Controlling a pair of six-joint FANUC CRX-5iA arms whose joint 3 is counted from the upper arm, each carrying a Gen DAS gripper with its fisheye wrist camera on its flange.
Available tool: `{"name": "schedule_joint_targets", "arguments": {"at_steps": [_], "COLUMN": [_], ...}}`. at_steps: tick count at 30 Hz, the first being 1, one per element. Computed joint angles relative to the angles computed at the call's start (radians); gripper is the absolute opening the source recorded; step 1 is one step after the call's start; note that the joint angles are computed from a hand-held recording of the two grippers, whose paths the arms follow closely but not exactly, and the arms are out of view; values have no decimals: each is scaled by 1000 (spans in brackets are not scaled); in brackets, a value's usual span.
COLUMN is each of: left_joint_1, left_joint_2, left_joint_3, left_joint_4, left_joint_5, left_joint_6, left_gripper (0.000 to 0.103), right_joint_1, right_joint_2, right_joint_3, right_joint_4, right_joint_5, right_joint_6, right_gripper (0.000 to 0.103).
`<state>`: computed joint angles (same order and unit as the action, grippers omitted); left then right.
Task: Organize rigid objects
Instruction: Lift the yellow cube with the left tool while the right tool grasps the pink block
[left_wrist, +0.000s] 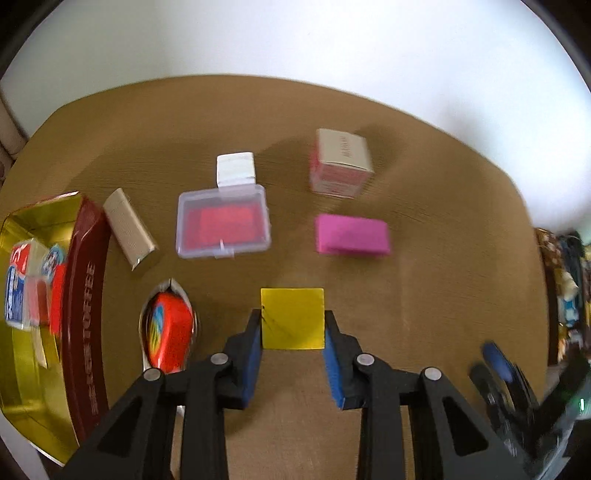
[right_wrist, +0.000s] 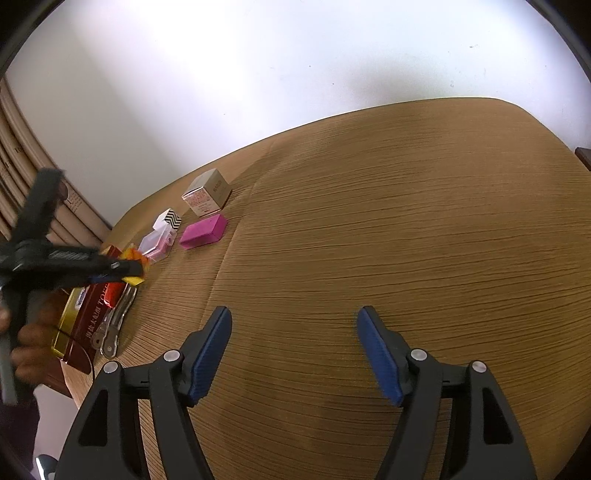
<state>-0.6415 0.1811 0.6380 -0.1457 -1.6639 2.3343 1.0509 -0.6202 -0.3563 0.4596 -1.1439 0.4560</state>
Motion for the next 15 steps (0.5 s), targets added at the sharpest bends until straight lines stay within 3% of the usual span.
{"name": "schedule_joint_targets", "arguments": {"at_steps": [2, 5, 7, 9, 12, 14, 15], "left_joint_1": [-32, -115, -139, -185, -228, -240, -256], "left_joint_2": [-42, -38, -66, -78, -104, -120, -133], "left_joint_3": [-35, 4, -16, -19, -33, -52, -61], "left_joint_4": [-13, -99, -100, -115, -141, -153, -163], "left_joint_5": [33, 9, 14, 11, 7, 12, 5], "left_joint_6": [13, 22, 10, 8, 7, 8, 23], "left_gripper": [30, 30, 30, 30, 30, 30, 30], "right_joint_1": [-13, -62, -103, -109, -175, -206, -226], "right_joint_2": [16, 81, 134, 211, 342, 428, 488], "right_joint_3": [23, 104, 179, 258, 421, 520, 591], "right_joint_4": [-36, -138, -229, -242, -364, -404, -432], "right_joint_5": [13, 35, 74, 65, 9, -54, -109], "right_joint_6": [55, 229, 418, 617, 904, 1024, 1098], "right_gripper": [69, 69, 69, 69, 68, 67, 60]}}
